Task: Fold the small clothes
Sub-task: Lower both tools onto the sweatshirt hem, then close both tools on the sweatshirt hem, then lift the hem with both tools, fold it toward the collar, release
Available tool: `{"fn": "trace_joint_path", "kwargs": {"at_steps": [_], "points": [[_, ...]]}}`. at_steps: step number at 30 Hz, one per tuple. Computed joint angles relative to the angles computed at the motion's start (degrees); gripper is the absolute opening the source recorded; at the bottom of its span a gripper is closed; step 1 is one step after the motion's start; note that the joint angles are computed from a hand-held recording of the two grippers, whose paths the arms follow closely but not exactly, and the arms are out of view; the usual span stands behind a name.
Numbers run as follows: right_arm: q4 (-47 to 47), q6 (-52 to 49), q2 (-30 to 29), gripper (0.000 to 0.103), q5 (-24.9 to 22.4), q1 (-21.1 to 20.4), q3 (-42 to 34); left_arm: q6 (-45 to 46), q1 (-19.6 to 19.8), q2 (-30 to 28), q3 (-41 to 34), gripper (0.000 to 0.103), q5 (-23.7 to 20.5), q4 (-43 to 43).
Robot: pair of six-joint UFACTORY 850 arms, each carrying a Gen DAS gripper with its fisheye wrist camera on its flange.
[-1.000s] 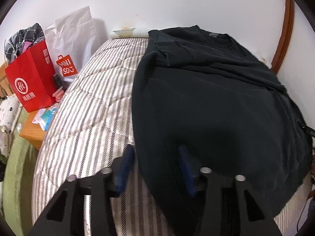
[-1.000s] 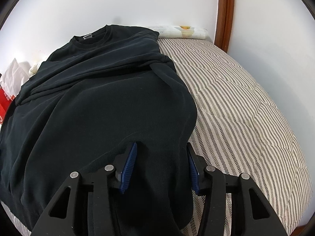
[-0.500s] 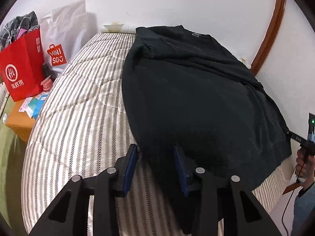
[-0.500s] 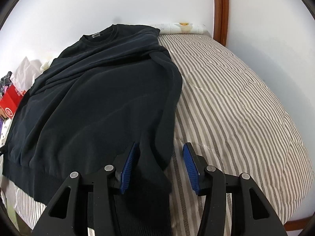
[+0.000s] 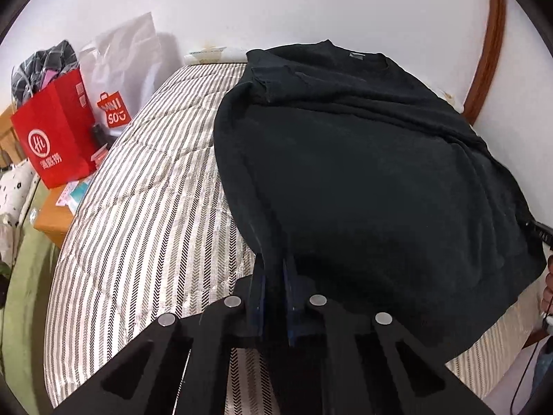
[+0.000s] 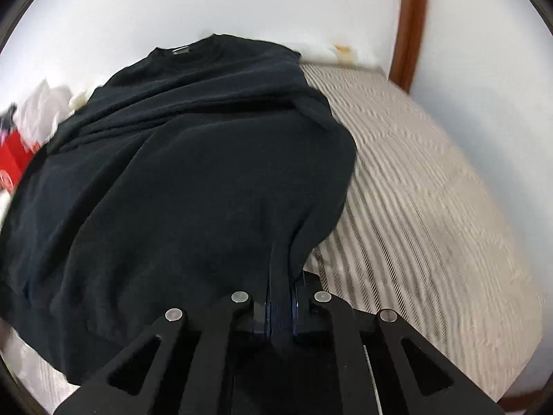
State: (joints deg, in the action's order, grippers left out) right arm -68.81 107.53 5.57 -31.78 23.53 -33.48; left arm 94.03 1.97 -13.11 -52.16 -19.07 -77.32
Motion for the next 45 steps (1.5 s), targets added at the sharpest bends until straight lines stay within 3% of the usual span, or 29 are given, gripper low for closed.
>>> {"fn": "trace_joint_path", "kwargs": {"at_steps": [2,4,9,12,17,21,24,29,35,40,45], "points": [[-4.7,6.8,3.3,0.006,-1.9,1.3,2.2,-3.1,1.7,0.0,-0.4,0.007,-4.0,0.1],[-9.5,12.9,8.1,0.006,-0.9,1.9,5.6,-5.1,3.6,0.5,-0.5,0.007,-7.8,0.8],[-8.8,12.9,19.1,0.006,0.3,2.5,11.4,-8.5,7.2,3.0,0.5,0.007,-16.7,3.7],[-7.5,11.6,22.6,0.006,-0.5,3.6,13.1,-5.1,7.7,6.0,2.7,0.007,-18.1,2.3],[-8.2,11.7,26.3,0.006,2.3,0.9,13.7,0.4,6.5,9.8,4.3,0.007,-16.8,-0.3],[-12.1,12.9,27.0,0.006,-0.8,0.9,11.8,3.1,6.0,10.8,3.5,0.007,-16.5,-5.7],[-14.0,12.9,25.8,0.006,-0.6,-1.2,9.2,3.7,6.2,10.0,1.6,0.007,-17.4,-9.6],[-18.4,13.9,20.6,0.006,2.9,-6.6,3.8,3.0,3.5,6.7,-3.8,0.007,-14.0,-12.3],[-21.0,11.7,9.9,0.006,5.1,-11.6,-5.9,3.2,-1.6,0.9,-12.4,0.007,-5.3,-15.1],[-23.1,13.2,0.8,0.006,8.7,-16.5,-13.6,-3.7,-4.9,-6.5,-21.7,0.007,0.1,-11.3],[-28.9,20.6,-7.2,0.006,12.2,-20.1,-18.8,-17.1,-7.5,-14.5,-30.4,0.007,4.3,0.4]]}}
